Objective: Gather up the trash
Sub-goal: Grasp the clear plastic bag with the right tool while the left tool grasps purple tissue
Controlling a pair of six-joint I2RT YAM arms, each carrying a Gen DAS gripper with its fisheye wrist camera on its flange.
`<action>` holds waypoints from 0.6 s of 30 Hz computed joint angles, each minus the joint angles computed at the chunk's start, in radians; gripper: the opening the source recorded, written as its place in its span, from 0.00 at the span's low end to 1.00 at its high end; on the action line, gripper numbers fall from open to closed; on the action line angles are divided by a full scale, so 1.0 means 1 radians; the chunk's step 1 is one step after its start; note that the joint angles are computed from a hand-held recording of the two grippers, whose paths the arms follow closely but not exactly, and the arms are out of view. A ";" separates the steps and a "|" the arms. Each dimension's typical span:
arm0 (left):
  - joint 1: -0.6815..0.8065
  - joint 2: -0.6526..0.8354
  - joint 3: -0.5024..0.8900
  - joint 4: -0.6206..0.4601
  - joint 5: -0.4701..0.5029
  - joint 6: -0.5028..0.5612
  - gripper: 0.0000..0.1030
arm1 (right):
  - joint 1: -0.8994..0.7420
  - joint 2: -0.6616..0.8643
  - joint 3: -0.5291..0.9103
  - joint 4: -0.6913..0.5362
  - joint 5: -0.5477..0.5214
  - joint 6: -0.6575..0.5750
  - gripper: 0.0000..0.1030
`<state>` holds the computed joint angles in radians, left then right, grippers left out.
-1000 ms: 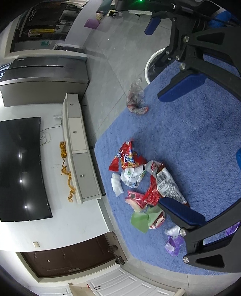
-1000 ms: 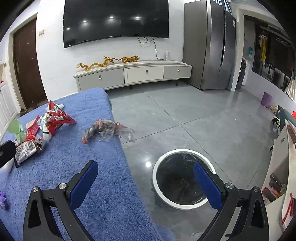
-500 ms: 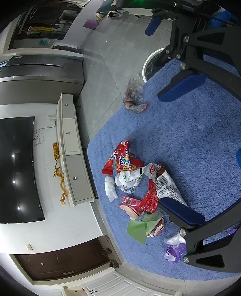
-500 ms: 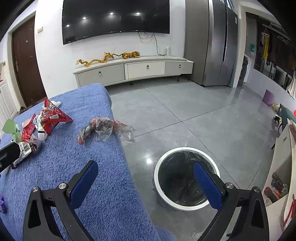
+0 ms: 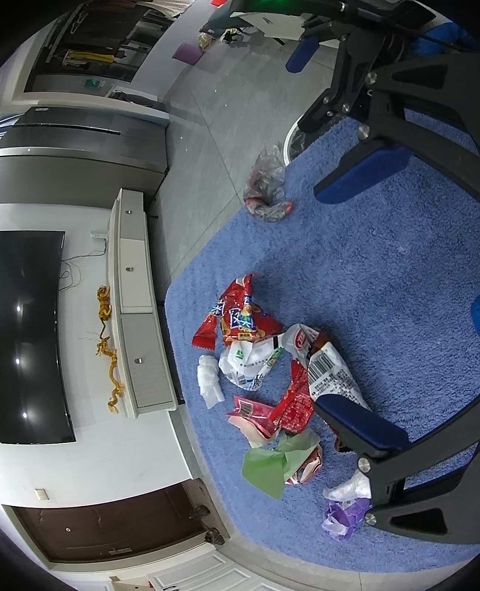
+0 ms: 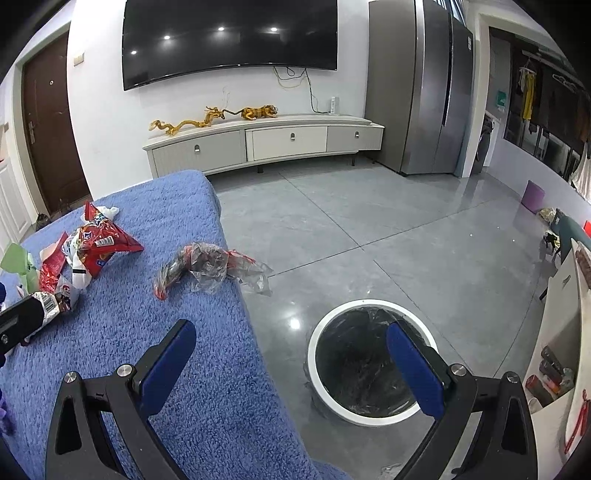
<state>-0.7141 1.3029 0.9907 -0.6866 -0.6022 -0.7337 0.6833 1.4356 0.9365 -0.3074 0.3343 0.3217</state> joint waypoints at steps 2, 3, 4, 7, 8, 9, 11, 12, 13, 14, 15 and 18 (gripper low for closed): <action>0.010 -0.007 -0.007 0.009 0.019 0.004 1.00 | 0.003 0.006 0.006 -0.003 0.002 0.004 1.00; 0.016 -0.010 -0.012 0.016 0.029 0.008 1.00 | 0.005 0.010 0.010 -0.003 0.001 0.005 1.00; 0.024 -0.015 -0.018 0.023 0.041 0.013 1.00 | 0.007 0.014 0.014 -0.006 0.000 0.005 1.00; 0.038 -0.023 -0.030 0.038 0.061 0.023 1.00 | 0.017 0.030 0.036 -0.017 0.008 0.003 1.00; 0.042 -0.027 -0.036 0.043 0.065 0.026 1.00 | 0.022 0.036 0.042 -0.020 0.013 0.003 1.00; 0.046 -0.030 -0.041 0.047 0.069 0.030 1.00 | 0.025 0.042 0.050 -0.024 0.013 0.005 1.00; 0.056 -0.039 -0.048 0.052 0.082 0.041 1.00 | 0.030 0.049 0.057 -0.026 0.011 0.012 1.00; 0.061 -0.046 -0.053 0.051 0.086 0.046 1.00 | 0.031 0.049 0.057 -0.025 0.011 0.014 1.00; 0.068 -0.054 -0.058 0.051 0.089 0.052 1.00 | 0.033 0.050 0.059 -0.021 0.010 0.019 1.00; 0.076 -0.067 -0.065 0.051 0.094 0.060 1.00 | 0.034 0.050 0.062 -0.017 0.002 0.023 1.00; 0.085 -0.088 -0.075 0.048 0.095 0.068 1.00 | 0.034 0.051 0.065 -0.013 -0.008 0.024 1.00; 0.107 -0.163 -0.109 0.037 0.079 0.089 1.00 | 0.034 0.072 0.089 -0.002 -0.060 0.008 1.00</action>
